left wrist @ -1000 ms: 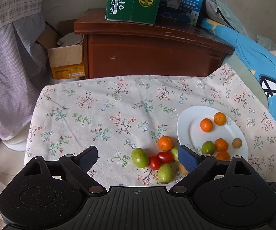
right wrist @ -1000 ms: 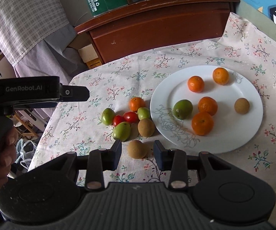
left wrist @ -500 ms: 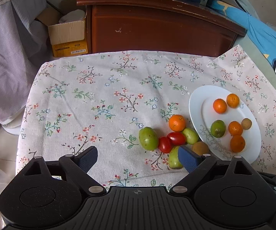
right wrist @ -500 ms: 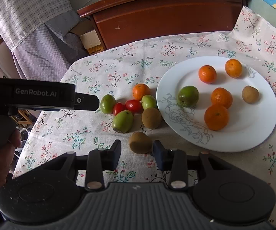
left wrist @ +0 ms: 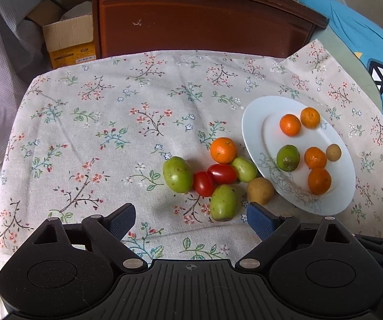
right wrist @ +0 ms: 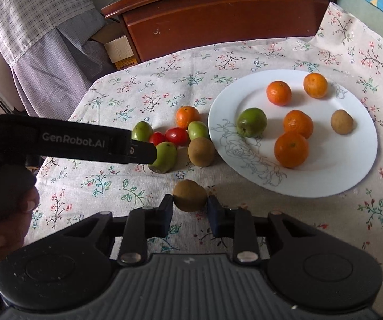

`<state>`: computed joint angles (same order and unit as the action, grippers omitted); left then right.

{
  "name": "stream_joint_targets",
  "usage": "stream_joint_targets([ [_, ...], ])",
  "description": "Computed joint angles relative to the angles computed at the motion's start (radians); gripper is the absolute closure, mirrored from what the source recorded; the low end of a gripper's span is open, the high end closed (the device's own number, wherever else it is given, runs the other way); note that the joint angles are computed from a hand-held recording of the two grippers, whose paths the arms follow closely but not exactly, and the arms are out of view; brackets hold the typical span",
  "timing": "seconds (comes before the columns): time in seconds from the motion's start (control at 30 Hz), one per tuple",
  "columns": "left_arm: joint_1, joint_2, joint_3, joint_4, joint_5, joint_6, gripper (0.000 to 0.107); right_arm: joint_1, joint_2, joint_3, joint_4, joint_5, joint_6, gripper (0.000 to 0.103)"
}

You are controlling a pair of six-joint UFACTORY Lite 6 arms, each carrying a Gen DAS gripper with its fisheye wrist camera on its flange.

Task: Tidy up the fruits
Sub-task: 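Grasp another brown kiwi from the cluster with the right tool, then grasp a green fruit with the left tool while the right tool holds its kiwi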

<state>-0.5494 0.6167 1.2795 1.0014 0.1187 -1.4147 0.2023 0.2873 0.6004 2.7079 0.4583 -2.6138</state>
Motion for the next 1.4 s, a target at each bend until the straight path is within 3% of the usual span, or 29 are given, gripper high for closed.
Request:
stream_joint_targets([
  [0.17, -0.037, 0.040, 0.027, 0.218, 0.009, -0.196, 0.017, -0.041, -0.045, -0.047, -0.043, -0.013, 0.046, 0.075],
  [0.33, -0.057, 0.083, 0.059, 0.315, 0.018, -0.285, 0.034, -0.069, -0.043, -0.049, -0.078, -0.008, 0.092, 0.075],
  [0.47, -0.066, 0.095, 0.063, 0.459, 0.037, -0.420, 0.040, -0.065, -0.035, -0.043, -0.064, -0.003, 0.086, 0.075],
  [0.6, -0.070, 0.100, 0.067, 0.554, 0.048, -0.505, 0.056, -0.071, -0.027, -0.041, -0.070, 0.010, 0.092, 0.073],
  [0.8, -0.071, 0.095, 0.066, 0.549, 0.045, -0.501, 0.067, -0.062, -0.016, -0.034, -0.040, 0.017, 0.072, 0.073],
  [1.03, -0.090, 0.104, 0.063, 0.661, 0.076, -0.603, 0.068, -0.053, 0.000, -0.020, -0.010, 0.023, 0.039, 0.074],
  [1.17, -0.097, 0.117, 0.077, 0.707, 0.074, -0.634, 0.082, -0.055, 0.004, -0.016, -0.014, 0.023, 0.043, 0.075],
  [1.4, -0.089, 0.105, 0.066, 0.712, 0.066, -0.664, 0.083, -0.062, 0.010, -0.004, -0.049, 0.022, 0.084, 0.075],
])
